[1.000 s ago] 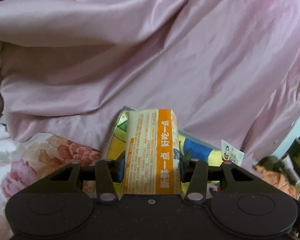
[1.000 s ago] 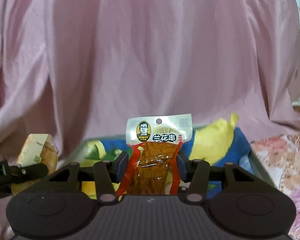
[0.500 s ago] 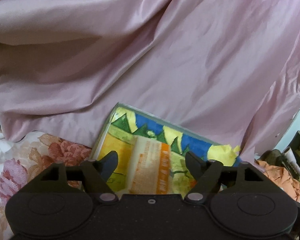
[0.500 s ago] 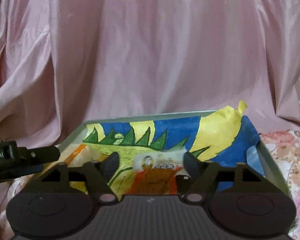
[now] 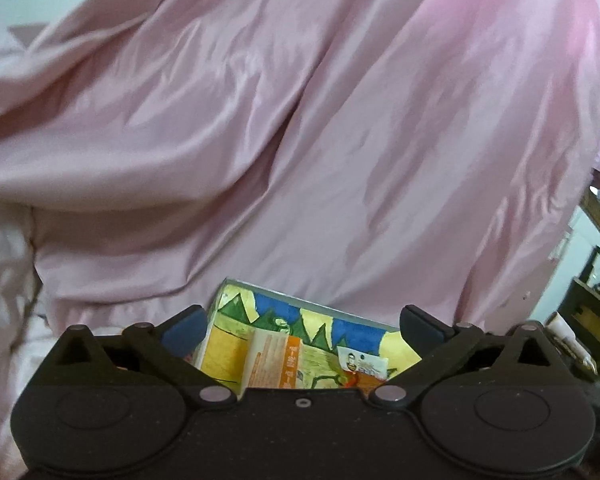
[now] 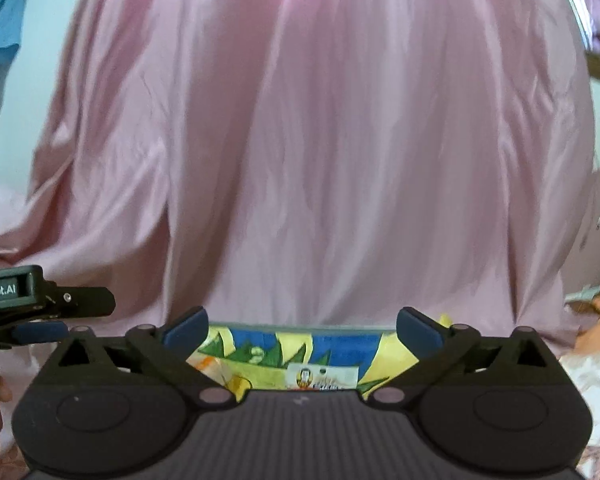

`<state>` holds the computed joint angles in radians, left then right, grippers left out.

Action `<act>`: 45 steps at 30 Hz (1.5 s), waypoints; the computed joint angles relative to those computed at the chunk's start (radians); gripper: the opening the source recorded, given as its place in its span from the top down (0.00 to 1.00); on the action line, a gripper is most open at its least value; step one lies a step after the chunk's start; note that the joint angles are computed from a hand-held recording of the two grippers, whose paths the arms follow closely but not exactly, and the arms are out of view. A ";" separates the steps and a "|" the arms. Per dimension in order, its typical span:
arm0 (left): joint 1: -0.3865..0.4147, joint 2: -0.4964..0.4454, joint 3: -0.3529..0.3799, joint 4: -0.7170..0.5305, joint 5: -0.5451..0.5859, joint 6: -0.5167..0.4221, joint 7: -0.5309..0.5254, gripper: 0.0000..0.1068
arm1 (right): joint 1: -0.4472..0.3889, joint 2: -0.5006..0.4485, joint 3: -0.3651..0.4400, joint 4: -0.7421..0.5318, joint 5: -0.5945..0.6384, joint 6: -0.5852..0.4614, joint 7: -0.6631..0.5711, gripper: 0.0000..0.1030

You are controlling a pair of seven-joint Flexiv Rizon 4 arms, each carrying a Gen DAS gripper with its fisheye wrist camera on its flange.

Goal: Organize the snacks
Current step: 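Open both grippers to drop the packs into the tray, then withdraw, then grasp the dark blue stick pack with the left gripper while the right grasps the yellow biscuit pack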

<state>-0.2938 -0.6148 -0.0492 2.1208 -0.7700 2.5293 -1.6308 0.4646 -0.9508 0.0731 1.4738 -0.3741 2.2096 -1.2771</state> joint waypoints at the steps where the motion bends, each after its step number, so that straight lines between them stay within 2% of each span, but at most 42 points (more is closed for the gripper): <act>1: -0.011 0.010 0.002 0.016 -0.004 0.014 0.006 0.04 | 0.004 0.019 -0.006 0.032 0.014 0.025 -0.014 0.00; 8: -0.082 0.062 -0.016 0.132 -0.054 0.111 0.020 0.04 | 0.002 0.115 -0.003 0.215 0.073 0.177 -0.095 0.00; 15: -0.144 0.064 -0.043 0.210 -0.083 0.199 0.029 0.04 | 0.005 0.176 0.005 0.385 0.103 0.330 -0.208 0.00; 20: -0.180 0.058 -0.059 0.258 -0.100 0.230 0.036 0.04 | 0.012 0.196 0.016 0.483 0.119 0.420 -0.295 0.00; 26: -0.207 0.056 -0.071 0.327 -0.113 0.253 -0.008 0.04 | 0.018 0.204 0.039 0.598 0.141 0.504 -0.359 0.00; 37: -0.243 0.011 -0.073 0.424 -0.122 0.254 -0.128 0.04 | 0.053 0.160 0.048 0.717 0.229 0.540 -0.434 0.00; 45: -0.231 -0.046 -0.053 0.457 -0.051 0.225 -0.188 0.04 | 0.050 0.140 0.053 0.732 0.217 0.453 -0.432 0.00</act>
<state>-0.5248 -0.6611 -0.1018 2.5781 -0.8214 2.7542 -1.8191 0.5146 -0.8107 0.1257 2.2061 -0.1568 2.6629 -1.7087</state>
